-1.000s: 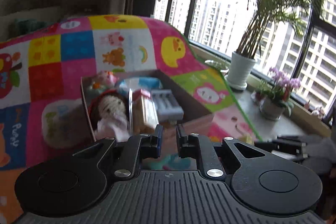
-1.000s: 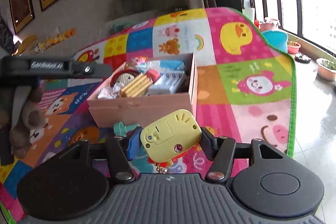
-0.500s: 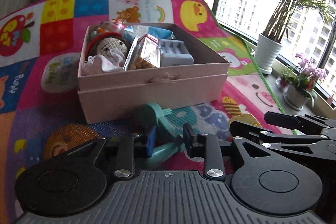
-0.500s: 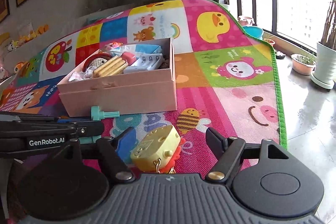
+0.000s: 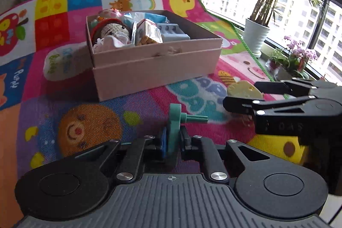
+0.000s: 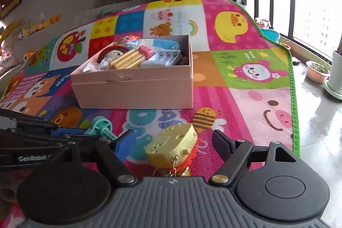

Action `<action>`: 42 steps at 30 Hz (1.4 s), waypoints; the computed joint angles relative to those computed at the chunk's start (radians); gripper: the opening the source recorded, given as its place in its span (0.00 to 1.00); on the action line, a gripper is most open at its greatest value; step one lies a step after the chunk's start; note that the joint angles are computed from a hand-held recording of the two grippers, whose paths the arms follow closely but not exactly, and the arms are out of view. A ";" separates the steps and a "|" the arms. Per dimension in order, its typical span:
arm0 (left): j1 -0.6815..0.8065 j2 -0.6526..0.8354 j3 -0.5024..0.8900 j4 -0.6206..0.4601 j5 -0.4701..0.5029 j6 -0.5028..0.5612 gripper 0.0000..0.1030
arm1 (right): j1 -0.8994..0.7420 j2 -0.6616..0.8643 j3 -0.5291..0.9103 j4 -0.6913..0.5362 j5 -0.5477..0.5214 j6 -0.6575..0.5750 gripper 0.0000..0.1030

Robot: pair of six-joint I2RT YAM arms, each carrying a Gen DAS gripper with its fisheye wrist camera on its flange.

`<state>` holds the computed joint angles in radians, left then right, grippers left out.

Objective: Organize objects
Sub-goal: 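Carry the teether and keychain over the box with both tools, then release the teal teether into the box with the left tool, then release the yellow keychain into the box with the right tool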

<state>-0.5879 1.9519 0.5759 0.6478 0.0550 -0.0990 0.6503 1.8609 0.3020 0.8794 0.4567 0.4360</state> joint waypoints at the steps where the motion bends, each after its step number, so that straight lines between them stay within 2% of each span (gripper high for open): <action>1: 0.013 -0.019 -0.027 0.004 0.015 0.010 0.14 | 0.010 -0.001 0.011 -0.023 0.008 -0.009 0.69; 2: 0.023 -0.037 -0.050 0.006 0.027 0.017 0.14 | 0.017 -0.005 0.022 -0.053 0.011 -0.015 0.64; 3: 0.031 -0.051 -0.067 0.007 0.036 0.023 0.13 | 0.019 -0.010 0.035 -0.091 0.010 -0.021 0.51; 4: 0.038 -0.065 -0.083 0.008 0.043 0.029 0.13 | 0.014 -0.017 0.041 -0.115 -0.005 -0.028 0.46; 7: 0.066 -0.117 -0.120 0.020 0.096 0.021 0.13 | 0.018 -0.091 0.009 -0.136 -0.026 -0.014 0.43; 11: 0.095 -0.202 -0.080 -0.036 0.167 -0.021 0.13 | -0.003 -0.318 -0.087 -0.153 -0.111 -0.020 0.43; 15: 0.085 -0.212 0.079 -0.047 0.163 -0.047 0.13 | -0.018 -0.503 -0.129 -0.203 -0.095 -0.038 0.43; 17: 0.082 -0.140 0.212 -0.051 0.170 -0.102 0.13 | -0.017 -0.549 -0.140 -0.201 -0.075 -0.049 0.43; 19: 0.095 -0.020 0.395 -0.148 0.242 -0.145 0.14 | -0.020 -0.566 -0.141 -0.204 -0.059 -0.049 0.43; 21: 0.094 0.070 0.495 -0.189 0.235 -0.196 0.14 | -0.029 -0.573 -0.143 -0.213 -0.062 -0.035 0.43; 25: 0.108 0.100 0.437 -0.055 0.180 -0.248 0.15 | -0.047 -0.575 -0.164 -0.212 -0.057 -0.033 0.43; 30: 0.181 0.029 0.278 0.029 0.159 -0.235 0.15 | -0.133 -0.519 -0.122 -0.217 -0.133 -0.028 0.43; 33: 0.231 -0.018 0.174 0.074 0.136 -0.227 0.15 | -0.173 -0.496 -0.061 -0.216 -0.199 -0.047 0.43; 35: 0.261 -0.032 0.147 0.058 0.145 -0.246 0.15 | -0.199 -0.457 0.029 -0.236 -0.227 -0.075 0.43; 39: 0.300 -0.046 0.120 0.039 0.184 -0.246 0.15 | -0.253 -0.322 0.306 -0.307 -0.276 -0.121 0.43; 41: 0.310 -0.054 0.118 0.011 0.183 -0.225 0.15 | -0.265 -0.217 0.466 -0.357 -0.260 -0.153 0.44; 42: 0.319 -0.059 0.111 0.007 0.188 -0.217 0.15 | -0.266 -0.171 0.536 -0.388 -0.235 -0.167 0.47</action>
